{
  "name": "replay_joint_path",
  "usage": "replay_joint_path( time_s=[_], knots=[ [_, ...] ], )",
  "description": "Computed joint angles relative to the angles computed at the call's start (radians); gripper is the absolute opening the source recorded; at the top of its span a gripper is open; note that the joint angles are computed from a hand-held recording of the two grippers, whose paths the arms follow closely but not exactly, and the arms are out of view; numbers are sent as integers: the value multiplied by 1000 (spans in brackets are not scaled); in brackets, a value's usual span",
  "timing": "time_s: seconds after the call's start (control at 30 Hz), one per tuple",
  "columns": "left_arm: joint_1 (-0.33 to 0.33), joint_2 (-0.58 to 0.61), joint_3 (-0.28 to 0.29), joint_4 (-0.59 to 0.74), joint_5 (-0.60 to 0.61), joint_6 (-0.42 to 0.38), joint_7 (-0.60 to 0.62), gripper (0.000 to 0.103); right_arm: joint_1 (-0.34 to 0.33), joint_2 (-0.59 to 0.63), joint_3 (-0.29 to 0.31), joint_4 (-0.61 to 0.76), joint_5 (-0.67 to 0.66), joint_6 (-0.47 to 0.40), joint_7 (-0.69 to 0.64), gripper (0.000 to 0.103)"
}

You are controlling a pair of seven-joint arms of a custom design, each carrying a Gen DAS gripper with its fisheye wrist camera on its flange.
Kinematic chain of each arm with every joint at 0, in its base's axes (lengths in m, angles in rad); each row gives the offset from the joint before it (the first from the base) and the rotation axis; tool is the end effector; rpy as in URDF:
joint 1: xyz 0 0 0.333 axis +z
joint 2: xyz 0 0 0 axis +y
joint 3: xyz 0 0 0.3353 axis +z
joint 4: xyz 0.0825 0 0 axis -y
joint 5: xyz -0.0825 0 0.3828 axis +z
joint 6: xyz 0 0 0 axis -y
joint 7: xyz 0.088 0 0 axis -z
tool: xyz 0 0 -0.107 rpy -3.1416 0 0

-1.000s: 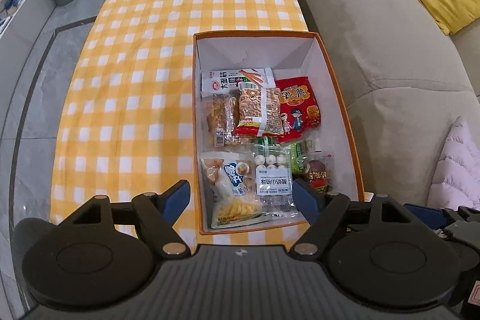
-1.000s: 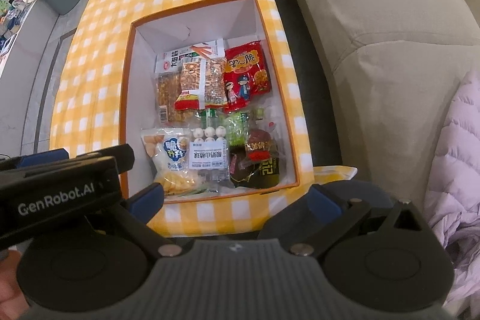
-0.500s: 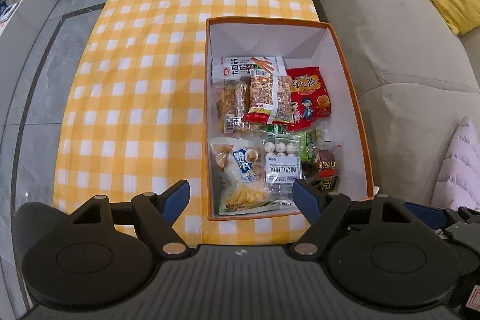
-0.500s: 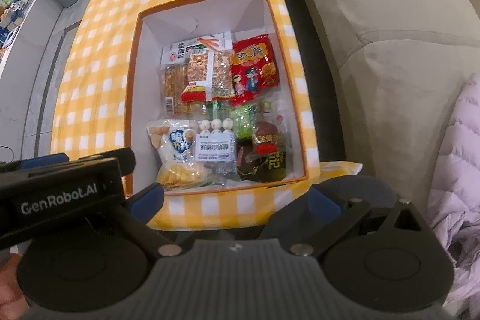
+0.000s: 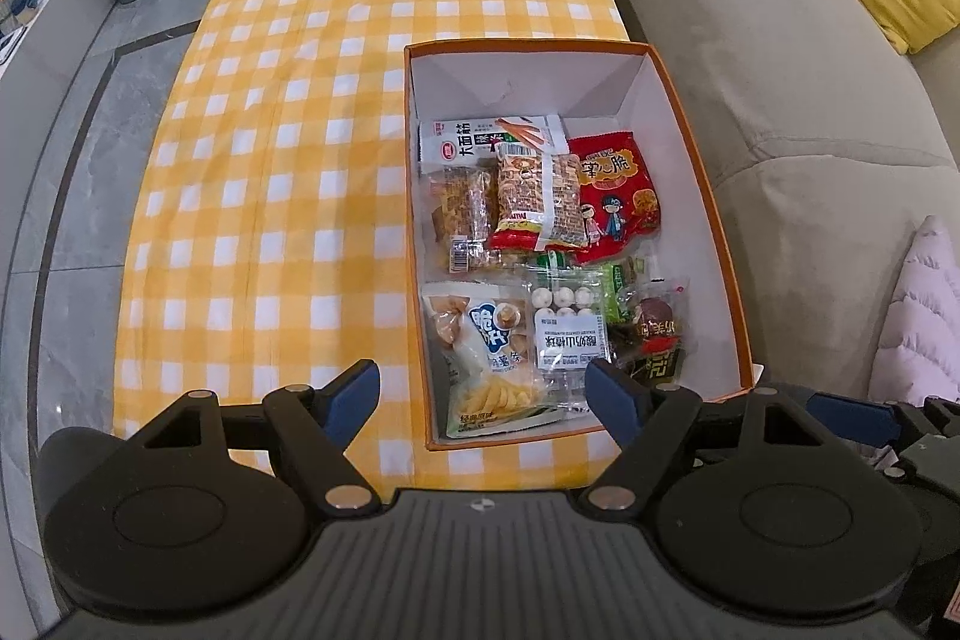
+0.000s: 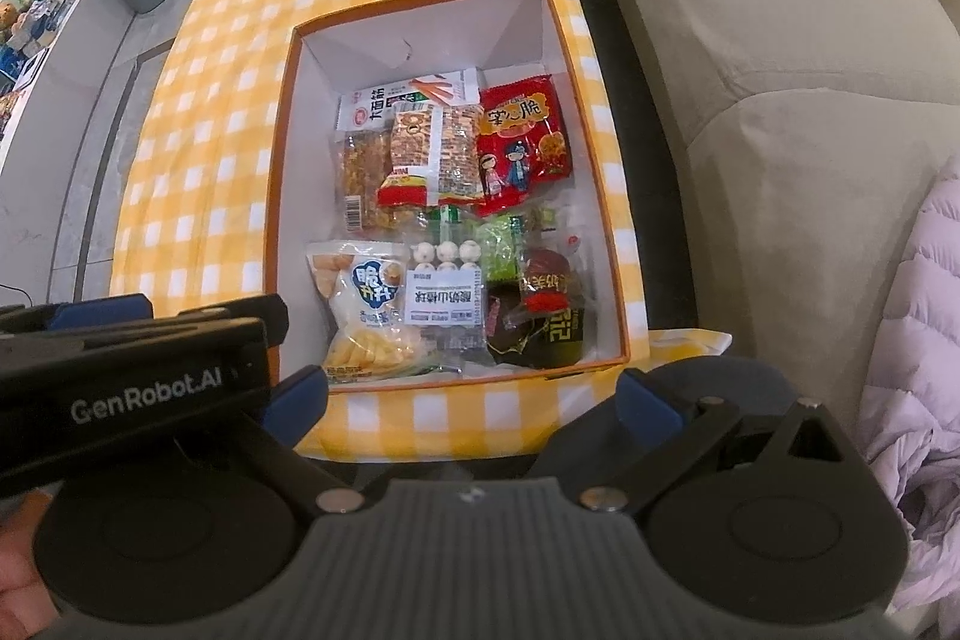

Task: Organize snacks

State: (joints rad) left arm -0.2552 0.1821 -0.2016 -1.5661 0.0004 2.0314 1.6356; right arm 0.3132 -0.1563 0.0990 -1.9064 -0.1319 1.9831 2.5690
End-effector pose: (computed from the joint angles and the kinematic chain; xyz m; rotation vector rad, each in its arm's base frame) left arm 0.5853 -0.2751 0.5855 -1.5067 2.5788 -0.3880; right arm 0.4887 0.2086 0.6064 -1.4274 2.5393 -0.2344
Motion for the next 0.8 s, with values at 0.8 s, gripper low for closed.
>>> replay_joint_path(
  time_s=[0.8],
  knots=[
    [9,-28,0,-27,-6,7,6,91,7,-8,9,2,-14,-10,9,99]
  ],
)
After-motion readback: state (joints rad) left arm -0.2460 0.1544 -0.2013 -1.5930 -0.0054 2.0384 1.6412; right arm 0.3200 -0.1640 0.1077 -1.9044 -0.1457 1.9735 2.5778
